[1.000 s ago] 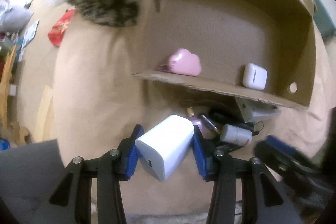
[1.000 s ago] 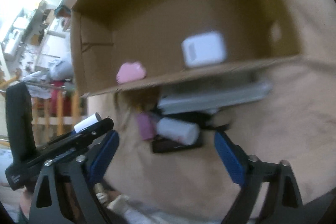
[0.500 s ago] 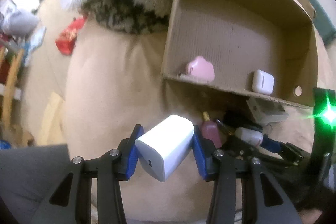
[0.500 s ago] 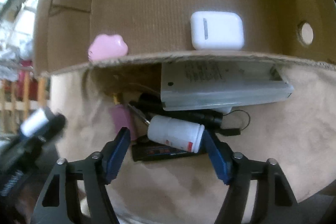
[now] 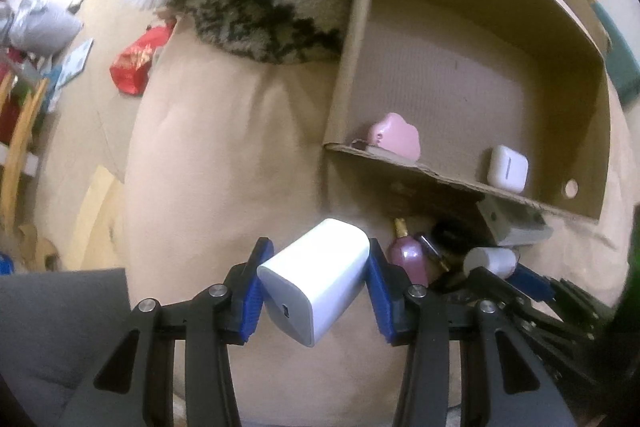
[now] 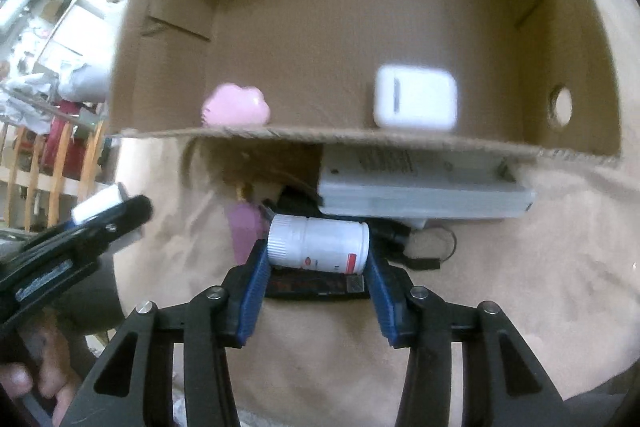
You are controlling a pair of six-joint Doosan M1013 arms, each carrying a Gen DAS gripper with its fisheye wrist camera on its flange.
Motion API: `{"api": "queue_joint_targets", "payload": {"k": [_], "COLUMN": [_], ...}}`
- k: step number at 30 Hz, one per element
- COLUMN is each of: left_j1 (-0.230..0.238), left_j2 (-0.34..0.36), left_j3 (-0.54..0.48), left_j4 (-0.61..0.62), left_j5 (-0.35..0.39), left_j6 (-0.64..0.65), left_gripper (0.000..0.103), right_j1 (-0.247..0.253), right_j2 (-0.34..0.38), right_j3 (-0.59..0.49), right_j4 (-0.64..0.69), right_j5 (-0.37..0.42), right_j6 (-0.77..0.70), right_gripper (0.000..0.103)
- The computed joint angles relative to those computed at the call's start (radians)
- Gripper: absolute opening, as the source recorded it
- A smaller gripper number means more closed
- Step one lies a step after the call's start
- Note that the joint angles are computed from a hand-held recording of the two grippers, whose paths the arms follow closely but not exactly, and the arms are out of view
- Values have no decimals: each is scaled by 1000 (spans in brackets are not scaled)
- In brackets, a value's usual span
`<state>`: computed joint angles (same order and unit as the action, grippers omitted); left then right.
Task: Organize rigid objects
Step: 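Lift the charger with the left tool while the right tool grasps the white pill bottle, then carry charger and pill bottle into the box and open both tools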
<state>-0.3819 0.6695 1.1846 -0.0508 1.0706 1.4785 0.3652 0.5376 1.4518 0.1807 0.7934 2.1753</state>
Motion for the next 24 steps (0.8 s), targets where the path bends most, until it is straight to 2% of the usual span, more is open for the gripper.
{"api": "queue_joint_targets", "payload": {"k": [4,8,13,19,24], "left_j1": [-1,-10,-18,-32,-30], "left_j2": [-15,-47,-93,-126,-109], "left_j3": [13,32,55,57,11], "left_j4": [19,57,63,93,65], "left_j5": [-18,-46,-66,-115,-107], "left_j6": [6,-4,-6,-9,8], "left_gripper": [42,42,42,42,42], "right_j1": [1,4,8,15,5], "right_j2": [-46,-115,-168,-203,-189], "right_j3": [34,105,149,158,125], "right_j4": [12,15,-4,-49,-63], "right_j5": [-53,-149,-245,-293,-290], "right_j6": [-26,-9,27,52,47], "right_gripper": [49,49,50,50,50]}}
